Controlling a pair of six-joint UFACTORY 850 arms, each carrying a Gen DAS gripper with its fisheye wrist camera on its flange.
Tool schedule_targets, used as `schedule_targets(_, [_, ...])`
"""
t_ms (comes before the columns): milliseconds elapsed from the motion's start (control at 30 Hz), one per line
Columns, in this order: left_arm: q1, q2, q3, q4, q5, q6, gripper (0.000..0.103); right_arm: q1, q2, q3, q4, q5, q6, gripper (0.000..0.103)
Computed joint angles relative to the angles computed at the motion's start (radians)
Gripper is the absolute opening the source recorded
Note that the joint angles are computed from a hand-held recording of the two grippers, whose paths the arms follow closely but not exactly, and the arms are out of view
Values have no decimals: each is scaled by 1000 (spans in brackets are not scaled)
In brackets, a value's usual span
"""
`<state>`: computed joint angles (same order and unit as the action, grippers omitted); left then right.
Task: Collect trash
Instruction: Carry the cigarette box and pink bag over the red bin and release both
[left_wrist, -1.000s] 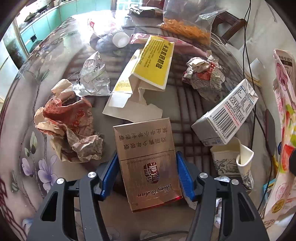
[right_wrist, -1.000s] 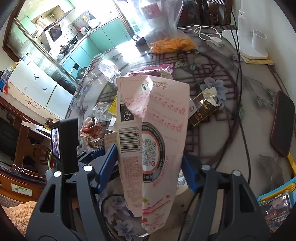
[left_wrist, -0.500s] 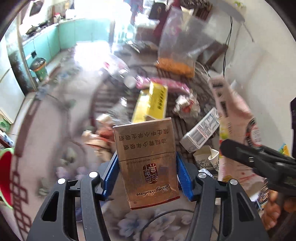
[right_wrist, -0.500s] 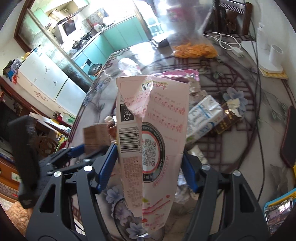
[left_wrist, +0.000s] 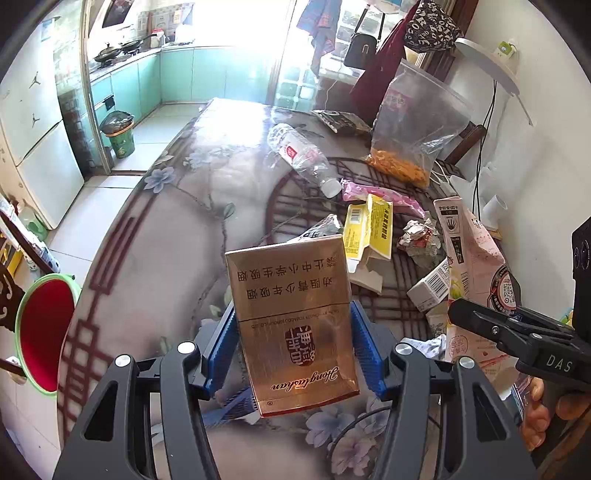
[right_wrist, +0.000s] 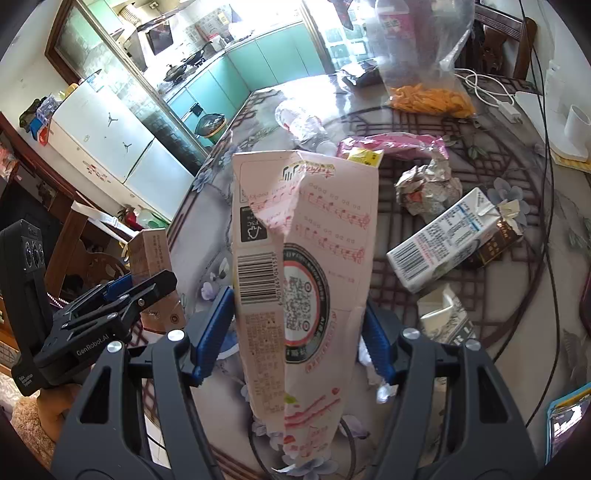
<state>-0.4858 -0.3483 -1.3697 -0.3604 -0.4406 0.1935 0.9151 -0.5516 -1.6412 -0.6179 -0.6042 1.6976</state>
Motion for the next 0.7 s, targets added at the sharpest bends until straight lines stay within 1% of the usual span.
schedule_targets(400, [46,35,45,-100,5,123,55,19,-73,-114,42,-52,-58,64])
schedule_targets(533, [67,49,64,-138,8,176,55,27,-115,-181,51,-88,-84,64])
schedule_targets(700, [114,64,86,-219,3,272,55,41,-192,-316,69,-157,-124,64])
